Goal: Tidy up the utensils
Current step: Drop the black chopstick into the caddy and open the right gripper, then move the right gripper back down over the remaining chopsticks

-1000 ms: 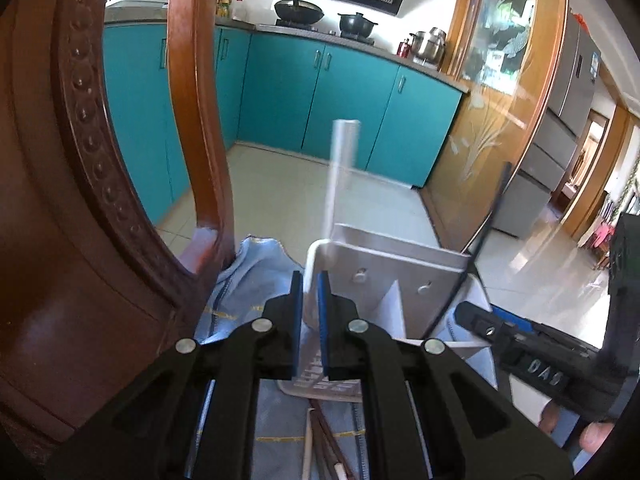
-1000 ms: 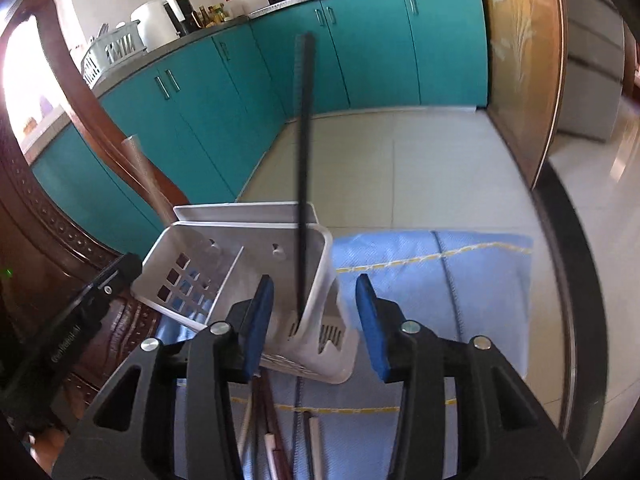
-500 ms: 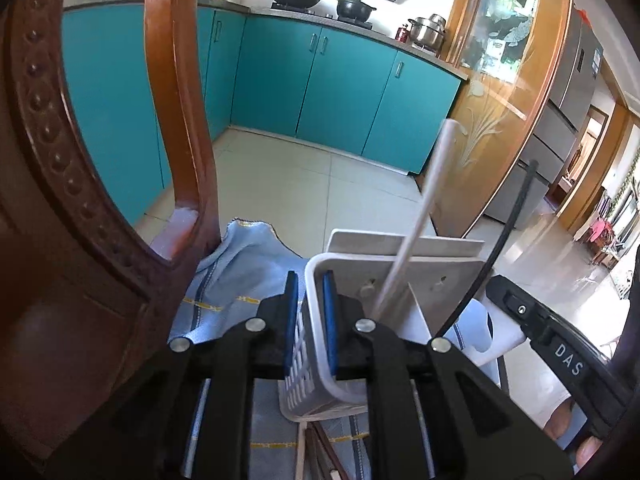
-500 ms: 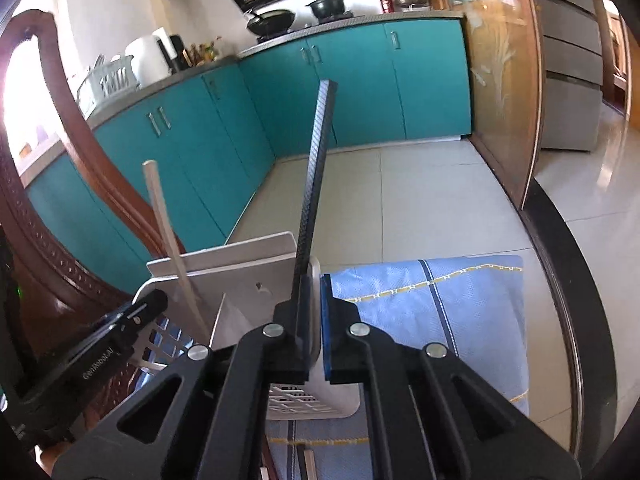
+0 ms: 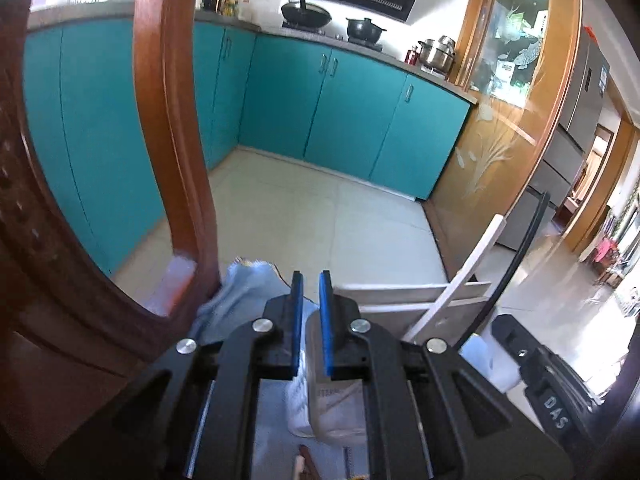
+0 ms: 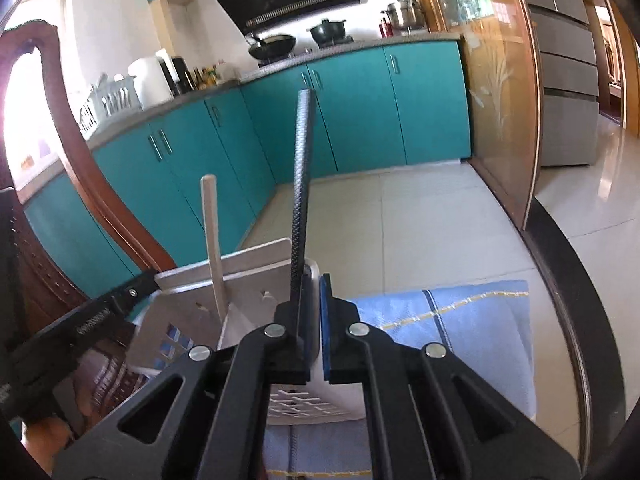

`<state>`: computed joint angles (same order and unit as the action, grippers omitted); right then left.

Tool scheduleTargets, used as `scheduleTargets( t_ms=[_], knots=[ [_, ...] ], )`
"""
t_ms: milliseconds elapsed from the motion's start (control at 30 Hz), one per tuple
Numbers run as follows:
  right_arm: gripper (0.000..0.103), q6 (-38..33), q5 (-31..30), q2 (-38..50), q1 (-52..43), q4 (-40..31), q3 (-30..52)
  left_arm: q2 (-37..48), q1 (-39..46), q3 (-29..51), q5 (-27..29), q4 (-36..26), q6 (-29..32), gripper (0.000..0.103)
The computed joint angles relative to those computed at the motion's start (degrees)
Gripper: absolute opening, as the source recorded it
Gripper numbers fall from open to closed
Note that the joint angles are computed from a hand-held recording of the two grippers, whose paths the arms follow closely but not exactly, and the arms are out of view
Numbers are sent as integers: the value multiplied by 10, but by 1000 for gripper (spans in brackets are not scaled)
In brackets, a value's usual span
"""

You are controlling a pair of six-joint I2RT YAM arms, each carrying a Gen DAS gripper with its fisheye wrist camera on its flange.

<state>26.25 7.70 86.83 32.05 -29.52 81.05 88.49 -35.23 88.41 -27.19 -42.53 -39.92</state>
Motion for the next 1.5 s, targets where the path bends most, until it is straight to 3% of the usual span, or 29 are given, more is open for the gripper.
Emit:
scheduleTargets(
  t_ms=[100, 200, 333, 400, 433, 467, 567, 633, 767, 833, 967, 1133, 1267, 1500],
  knots=[
    [5, 6, -29, 3, -9, -62, 34, 11, -24, 16, -47, -21, 20, 9],
    [6, 7, -14, -3, 3, -116, 54, 8, -35, 15, -49, -22, 24, 9],
    [9, 2, -13, -20, 7, -111, 37, 5, -39, 10, -49, -16, 17, 11],
    [20, 1, -17, -32, 4, -101, 23, 1, -38, 5, -44, -12, 12, 17],
    [31, -2, -15, -41, 4, -90, 14, -5, -37, -4, -37, -7, 9, 24],
    [40, -5, -10, -56, 3, -74, -2, -12, -36, -13, -33, -1, 8, 26],
    [53, -19, 6, -97, 4, -27, -36, -31, -49, -27, -49, -1, 7, 26],
    [57, -23, 3, -127, 5, -8, -55, -55, -66, -40, -77, 2, 14, 29],
    [60, -47, 41, -220, 35, 18, -121, -117, -119, -72, -151, -5, 20, 44],
    [61, -61, 71, -274, 62, 28, -165, -145, -155, -87, -195, -30, 12, 46],
    [63, -68, 72, -348, 107, -1, -237, -173, -229, -109, -277, -114, -45, 61],
    [63, -52, 69, -285, 161, -110, -242, -163, -264, -109, -282, -245, -163, 62],
    [63, -41, 17, -217, 170, -147, -250, -190, -260, -131, -248, -257, -194, 63],
    [62, -20, 26, -160, 205, -164, -247, -204, -291, -150, -254, -289, -239, 70]
  ],
)
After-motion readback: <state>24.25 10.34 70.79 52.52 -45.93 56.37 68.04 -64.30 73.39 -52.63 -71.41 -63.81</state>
